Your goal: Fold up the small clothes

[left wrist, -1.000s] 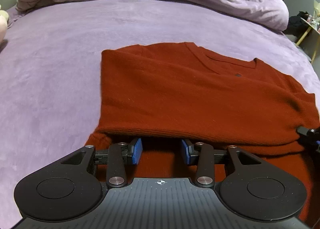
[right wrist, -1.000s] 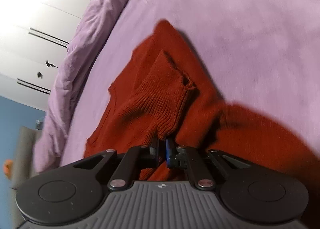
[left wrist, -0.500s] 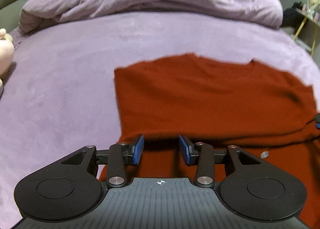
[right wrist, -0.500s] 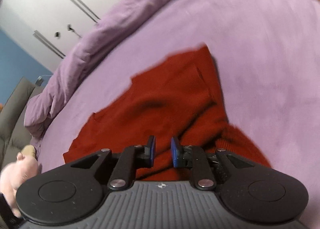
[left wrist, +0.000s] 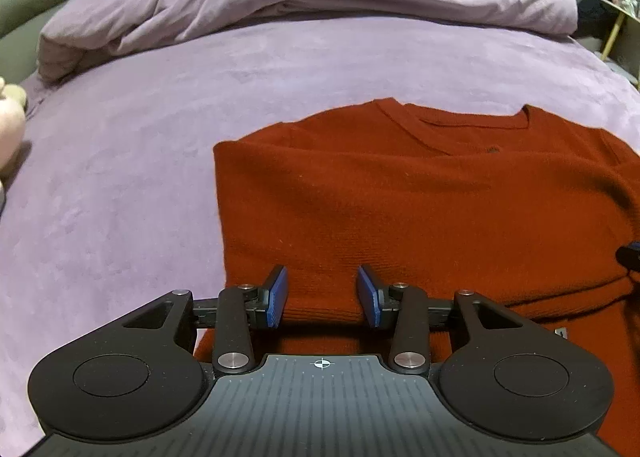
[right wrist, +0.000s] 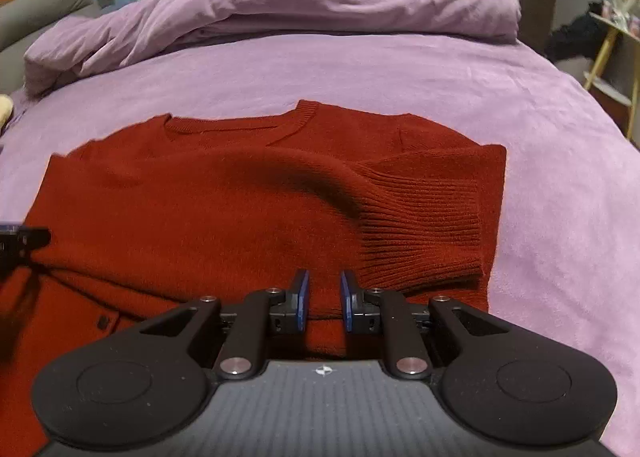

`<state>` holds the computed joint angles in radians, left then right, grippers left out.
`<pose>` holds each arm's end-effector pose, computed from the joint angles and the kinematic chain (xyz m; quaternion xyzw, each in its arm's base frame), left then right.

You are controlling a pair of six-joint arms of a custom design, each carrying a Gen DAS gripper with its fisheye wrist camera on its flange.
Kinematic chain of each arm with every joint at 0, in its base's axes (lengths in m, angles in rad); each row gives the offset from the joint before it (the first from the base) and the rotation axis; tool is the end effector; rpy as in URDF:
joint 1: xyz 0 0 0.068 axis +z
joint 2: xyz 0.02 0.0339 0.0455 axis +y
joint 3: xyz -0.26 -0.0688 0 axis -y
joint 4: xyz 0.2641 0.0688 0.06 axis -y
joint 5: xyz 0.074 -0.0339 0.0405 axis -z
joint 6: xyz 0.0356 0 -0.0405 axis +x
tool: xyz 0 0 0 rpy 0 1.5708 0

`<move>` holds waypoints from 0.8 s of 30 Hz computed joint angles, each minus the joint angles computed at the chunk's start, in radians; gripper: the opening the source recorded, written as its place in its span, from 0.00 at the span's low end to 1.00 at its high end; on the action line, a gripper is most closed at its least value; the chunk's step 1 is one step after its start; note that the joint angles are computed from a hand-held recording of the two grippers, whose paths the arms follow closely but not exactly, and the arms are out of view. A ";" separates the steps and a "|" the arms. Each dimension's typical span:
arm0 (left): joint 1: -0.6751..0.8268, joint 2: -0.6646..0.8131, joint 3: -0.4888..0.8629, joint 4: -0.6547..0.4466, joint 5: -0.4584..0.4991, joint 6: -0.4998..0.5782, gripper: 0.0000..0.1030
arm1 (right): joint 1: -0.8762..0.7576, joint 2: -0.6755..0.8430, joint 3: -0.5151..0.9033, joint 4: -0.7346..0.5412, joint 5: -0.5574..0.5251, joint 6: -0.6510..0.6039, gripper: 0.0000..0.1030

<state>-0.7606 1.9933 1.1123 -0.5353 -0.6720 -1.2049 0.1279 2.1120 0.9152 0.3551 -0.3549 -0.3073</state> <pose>0.2736 -0.2298 0.0845 -0.2322 0.9125 0.1217 0.3139 0.3732 0.0605 0.0323 -0.2600 0.8843 0.1328 0.3643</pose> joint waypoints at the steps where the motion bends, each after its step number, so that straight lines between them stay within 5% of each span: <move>1: 0.000 0.001 -0.001 0.003 0.001 0.003 0.42 | -0.005 0.002 -0.004 0.010 -0.007 -0.013 0.15; 13: -0.048 0.001 0.021 -0.101 0.004 -0.014 0.42 | 0.046 -0.023 -0.034 0.030 0.088 -0.077 0.16; 15: -0.079 -0.029 0.011 -0.143 0.005 -0.033 0.42 | 0.056 -0.090 -0.057 -0.049 0.138 -0.082 0.24; 16: -0.100 -0.055 -0.008 -0.151 0.015 -0.039 0.43 | 0.048 -0.131 -0.085 -0.077 0.143 -0.080 0.37; 20: -0.268 -0.200 -0.158 -0.172 0.050 -0.177 0.52 | -0.153 -0.360 -0.334 -0.106 -0.080 -0.134 0.42; 24: -0.517 -0.270 -0.237 -0.308 0.132 -0.498 0.52 | -0.480 -0.532 -0.466 -0.349 -0.232 -0.316 0.48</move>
<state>-1.2780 1.7231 0.8751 -0.8437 -0.5395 -1.7032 -0.3526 1.5797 0.4493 0.0063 -0.5870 -0.6238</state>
